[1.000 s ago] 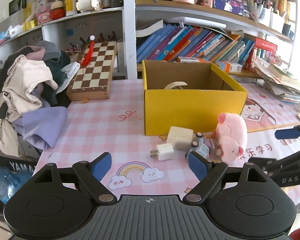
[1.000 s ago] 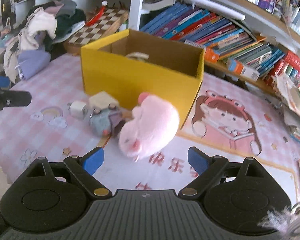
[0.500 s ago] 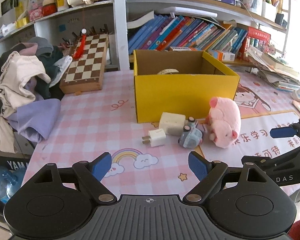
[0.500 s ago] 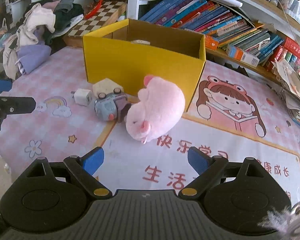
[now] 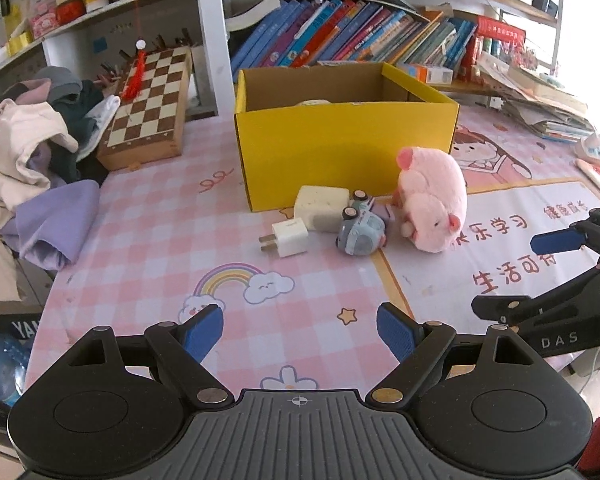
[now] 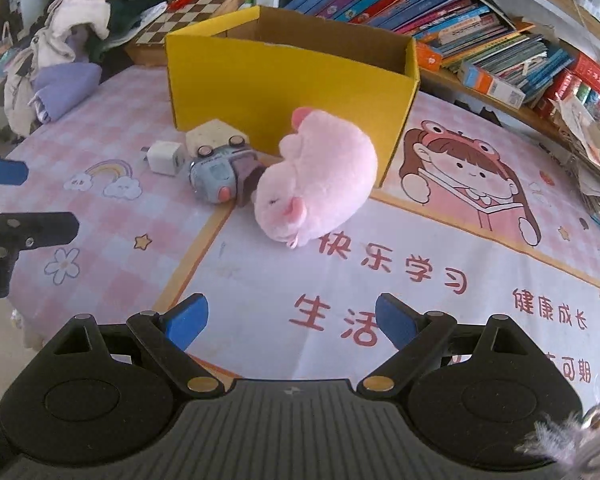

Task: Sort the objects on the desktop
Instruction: 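Move the left tool toward the white charger plug while the right tool approaches the pink pig plush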

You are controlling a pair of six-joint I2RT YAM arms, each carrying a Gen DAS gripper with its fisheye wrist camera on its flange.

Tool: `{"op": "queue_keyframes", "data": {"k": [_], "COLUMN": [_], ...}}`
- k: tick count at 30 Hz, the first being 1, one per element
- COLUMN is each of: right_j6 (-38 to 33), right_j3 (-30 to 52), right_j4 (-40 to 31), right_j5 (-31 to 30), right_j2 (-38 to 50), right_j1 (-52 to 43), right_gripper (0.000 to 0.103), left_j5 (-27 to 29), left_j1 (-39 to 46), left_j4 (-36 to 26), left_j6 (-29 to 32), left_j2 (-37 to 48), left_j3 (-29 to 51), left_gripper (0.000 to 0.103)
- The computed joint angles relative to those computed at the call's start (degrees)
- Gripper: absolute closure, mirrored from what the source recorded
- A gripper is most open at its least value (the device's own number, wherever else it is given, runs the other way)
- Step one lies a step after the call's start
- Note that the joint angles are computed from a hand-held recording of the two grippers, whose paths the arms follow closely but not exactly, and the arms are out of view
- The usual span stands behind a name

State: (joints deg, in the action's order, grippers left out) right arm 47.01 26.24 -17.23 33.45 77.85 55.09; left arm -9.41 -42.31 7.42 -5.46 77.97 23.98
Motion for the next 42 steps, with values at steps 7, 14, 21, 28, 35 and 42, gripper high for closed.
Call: {"op": "queue_keyframes", "data": {"k": [7,14,21,28,35,42], "right_j6": [-2.81,-6.14,-9.42,-13.11,-17.24,-20.97], "right_j3": [0.05,-0.55,-1.15,-1.44,-0.59,0.82], "right_j4": [1.81,4.29,6.98,11.03,14.52,17.79], "right_j5": [-0.98,-1.93,-3.47,-4.22,-6.0,-5.71], "right_j2": [0.84,0.71,0.89,1.54,3.6,6.47], "right_j1": [-1.16,-3.41,-6.33,-9.77,-13.53,-15.47], "right_gripper": [0.01,0.01,0.01,0.01,0.01,0.01], "left_j5": [-1.1,-1.78,-1.51,-0.81,-1.07,-2.82], "left_j1": [-0.67,-0.75,-0.2,1.09,2.35,3.18], "left_j4": [-0.47,-0.28,0.3,1.08,1.51,4.03], "left_j6": [-0.21,-0.62,-0.96,-1.09,-0.44,0.22], "left_j2": [0.81,2.2,5.3,7.8,10.74,17.01], "left_j3": [0.65,1.65,3.52,5.45,7.81,11.59], "left_gripper": [0.011,0.011,0.011,0.011,0.011,0.012]}}
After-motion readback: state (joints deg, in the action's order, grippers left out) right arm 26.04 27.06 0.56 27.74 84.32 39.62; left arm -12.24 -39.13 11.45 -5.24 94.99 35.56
